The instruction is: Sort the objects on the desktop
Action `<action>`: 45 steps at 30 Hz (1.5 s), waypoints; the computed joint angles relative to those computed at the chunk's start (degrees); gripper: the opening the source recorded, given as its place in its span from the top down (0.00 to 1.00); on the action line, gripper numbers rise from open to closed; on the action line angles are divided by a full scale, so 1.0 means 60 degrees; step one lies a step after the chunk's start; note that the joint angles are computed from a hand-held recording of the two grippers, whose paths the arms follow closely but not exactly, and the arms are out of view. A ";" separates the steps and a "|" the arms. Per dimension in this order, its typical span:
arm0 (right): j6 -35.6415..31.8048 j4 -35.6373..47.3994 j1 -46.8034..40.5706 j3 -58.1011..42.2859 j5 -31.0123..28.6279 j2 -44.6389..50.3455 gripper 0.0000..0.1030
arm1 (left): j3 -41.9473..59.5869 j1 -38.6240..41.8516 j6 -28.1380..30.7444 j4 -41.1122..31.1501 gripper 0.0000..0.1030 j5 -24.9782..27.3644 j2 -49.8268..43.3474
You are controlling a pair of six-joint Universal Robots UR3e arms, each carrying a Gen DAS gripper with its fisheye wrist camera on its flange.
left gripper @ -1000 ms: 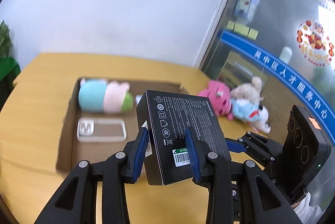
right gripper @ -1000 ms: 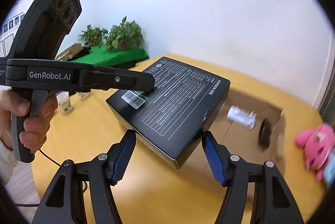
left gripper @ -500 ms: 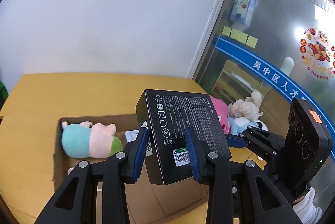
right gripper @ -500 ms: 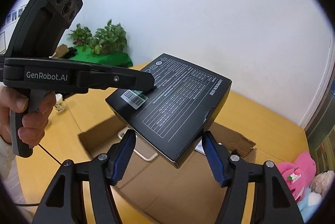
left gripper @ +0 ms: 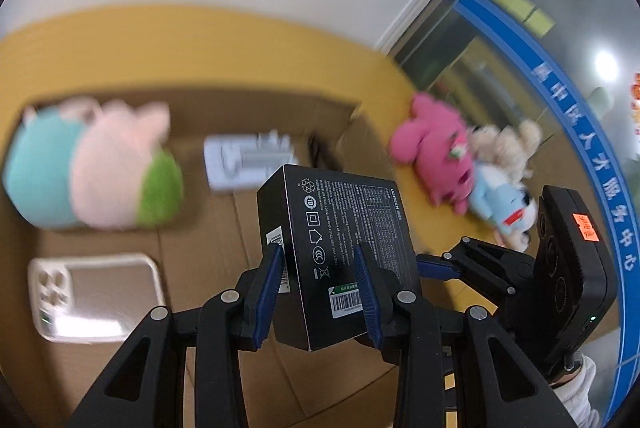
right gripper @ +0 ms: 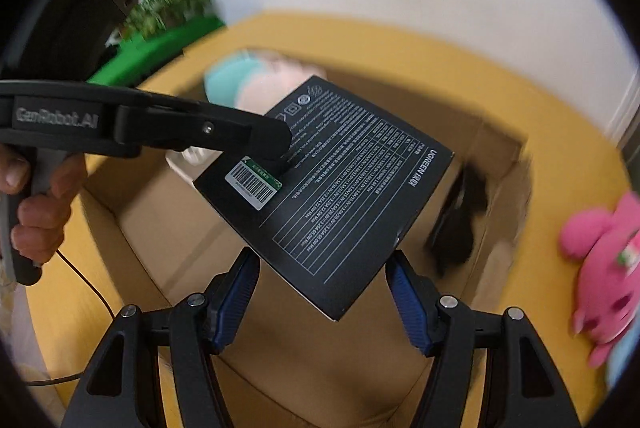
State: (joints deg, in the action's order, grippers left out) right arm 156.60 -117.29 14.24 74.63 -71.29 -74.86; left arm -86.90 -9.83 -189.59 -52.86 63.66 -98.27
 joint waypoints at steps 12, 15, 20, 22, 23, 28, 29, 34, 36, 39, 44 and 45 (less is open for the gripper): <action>0.0472 0.1465 0.0001 0.0251 -0.1172 0.0531 0.36 | -0.0840 -0.0433 -0.0512 0.0056 0.67 -0.0315 -0.1044; 0.0841 0.1078 0.0020 0.0824 -0.1321 -0.0134 0.36 | -0.1435 -0.0535 -0.0536 0.0355 0.66 0.0423 -0.0193; 0.1717 -0.1483 -0.0528 0.3745 -0.0957 -0.2720 0.23 | -0.3960 -0.0728 -0.0319 0.1878 0.48 0.2887 0.3538; 0.2796 -0.3442 0.0002 0.5514 -0.1776 -0.4110 0.22 | -0.5258 -0.0985 -0.0240 0.2508 0.26 0.4477 0.5459; 0.3061 -0.4210 0.0284 0.6060 -0.2124 -0.4379 0.21 | -0.5883 -0.1232 -0.0300 0.2748 0.21 0.5429 0.6331; 0.5048 -0.9624 0.2580 0.8647 -0.4214 -0.3914 0.21 | -0.8124 -0.1708 -0.0946 0.2891 0.11 0.7327 0.9027; 0.5316 -1.0221 0.2918 0.8663 -0.4600 -0.3407 0.21 | -0.8336 -0.1760 -0.1080 0.2887 0.11 0.7425 0.9136; 0.6083 -1.2383 0.3814 0.8846 -0.6049 -0.1832 0.21 | -0.9616 -0.4328 -0.1621 0.6882 0.11 1.0187 0.6083; 0.6268 -1.2814 0.3883 0.8911 -0.6189 -0.1521 0.20 | -0.9726 -0.4777 -0.1758 0.7749 0.11 1.0778 0.4975; 0.6123 -1.3591 0.4336 0.8790 -0.6903 -0.0819 0.16 | -1.0041 -0.4854 -0.2257 0.8908 0.03 1.0985 0.4253; 0.5994 -1.4008 0.4435 0.8762 -0.6997 -0.0512 0.10 | -1.0159 -0.5130 -0.2255 1.0659 0.00 1.1620 0.2956; 0.5933 -1.4027 0.4364 0.8803 -0.6838 -0.0543 0.05 | -1.0171 -0.5093 -0.2241 1.0626 0.00 1.1583 0.2991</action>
State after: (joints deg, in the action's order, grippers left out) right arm 192.20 -201.45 40.42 127.45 -112.32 -78.12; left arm -147.93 -40.39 -203.04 10.90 133.16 -80.33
